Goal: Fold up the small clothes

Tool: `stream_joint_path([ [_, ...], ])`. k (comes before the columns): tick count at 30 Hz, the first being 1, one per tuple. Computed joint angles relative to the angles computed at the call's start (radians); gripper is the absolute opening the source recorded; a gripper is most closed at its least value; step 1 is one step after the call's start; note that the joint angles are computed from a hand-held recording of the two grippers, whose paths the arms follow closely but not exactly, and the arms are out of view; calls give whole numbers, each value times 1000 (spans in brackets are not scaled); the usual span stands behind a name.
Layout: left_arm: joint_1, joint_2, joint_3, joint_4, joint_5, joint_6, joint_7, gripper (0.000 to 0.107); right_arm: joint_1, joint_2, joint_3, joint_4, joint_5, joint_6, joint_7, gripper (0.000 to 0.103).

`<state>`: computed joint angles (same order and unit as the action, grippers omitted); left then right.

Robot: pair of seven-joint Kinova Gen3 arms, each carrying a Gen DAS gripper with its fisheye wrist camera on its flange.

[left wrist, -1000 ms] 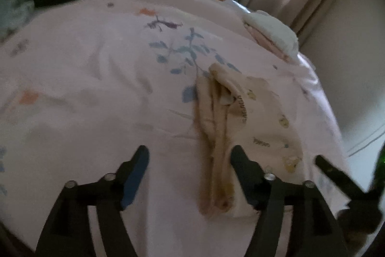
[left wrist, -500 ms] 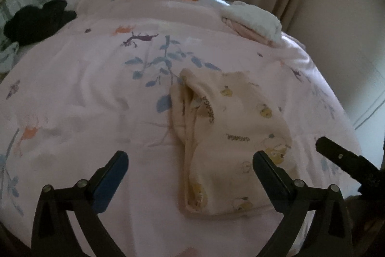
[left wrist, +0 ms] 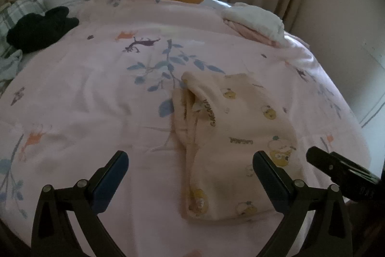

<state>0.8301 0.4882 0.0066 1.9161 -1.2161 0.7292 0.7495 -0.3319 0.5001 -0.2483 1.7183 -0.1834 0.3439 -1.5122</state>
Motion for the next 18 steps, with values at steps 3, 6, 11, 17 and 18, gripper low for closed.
stream_joint_path([
  [3,-9,8,7,-11,22,2,-36,102,-10,0,11,0,7,0,-5,103],
  [6,-2,16,4,-30,52,30,-73,102,-14,1,16,-4,13,8,-8,103],
  [11,5,11,-10,-16,35,-1,-61,102,-22,11,33,-18,18,27,-30,103],
  [17,17,19,-15,-19,29,15,-39,102,-48,18,57,-28,42,40,-54,103],
  [18,15,19,-11,-22,34,18,-46,102,-53,19,62,-31,48,44,-60,103],
])
